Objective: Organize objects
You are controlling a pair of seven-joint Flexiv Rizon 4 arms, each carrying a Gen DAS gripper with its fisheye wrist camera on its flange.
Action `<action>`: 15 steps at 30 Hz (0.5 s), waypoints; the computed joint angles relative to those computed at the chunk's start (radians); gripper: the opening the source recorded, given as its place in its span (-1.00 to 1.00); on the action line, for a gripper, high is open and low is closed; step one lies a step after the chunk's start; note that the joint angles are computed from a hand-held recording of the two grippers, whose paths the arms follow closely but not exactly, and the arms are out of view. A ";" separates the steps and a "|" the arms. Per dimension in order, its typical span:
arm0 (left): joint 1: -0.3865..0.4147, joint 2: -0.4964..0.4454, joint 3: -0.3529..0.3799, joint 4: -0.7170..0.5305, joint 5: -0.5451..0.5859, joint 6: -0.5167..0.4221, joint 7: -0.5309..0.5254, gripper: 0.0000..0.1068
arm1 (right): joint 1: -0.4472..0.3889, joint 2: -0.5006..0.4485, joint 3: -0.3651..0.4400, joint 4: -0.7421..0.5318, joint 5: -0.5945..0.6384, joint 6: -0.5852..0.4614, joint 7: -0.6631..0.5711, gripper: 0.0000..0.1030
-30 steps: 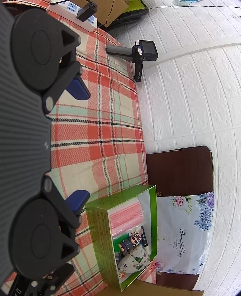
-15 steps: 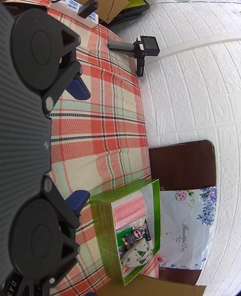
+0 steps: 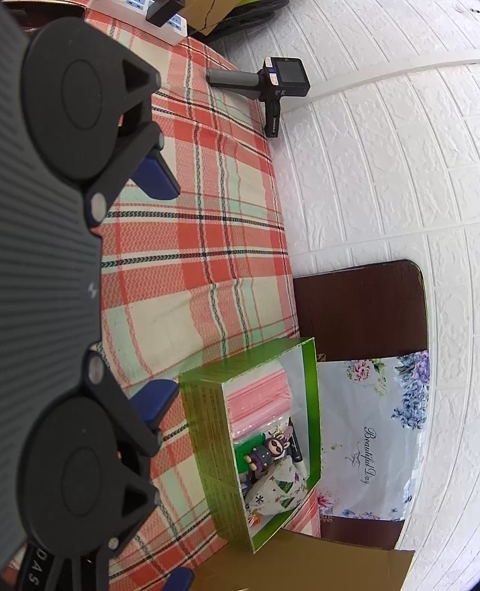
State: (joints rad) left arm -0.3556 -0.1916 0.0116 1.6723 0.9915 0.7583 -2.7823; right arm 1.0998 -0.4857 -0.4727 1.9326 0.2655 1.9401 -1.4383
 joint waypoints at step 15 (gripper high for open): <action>-0.002 -0.004 0.000 -0.001 -0.011 0.006 0.010 0.93 | -0.015 0.003 0.020 0.005 -0.004 0.001 -0.003 0.99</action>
State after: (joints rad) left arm -0.3573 -0.1958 0.0120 1.6716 0.9806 0.7644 -2.7719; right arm 1.0852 -0.4826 -0.4531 1.9375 0.2619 1.9412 -1.4418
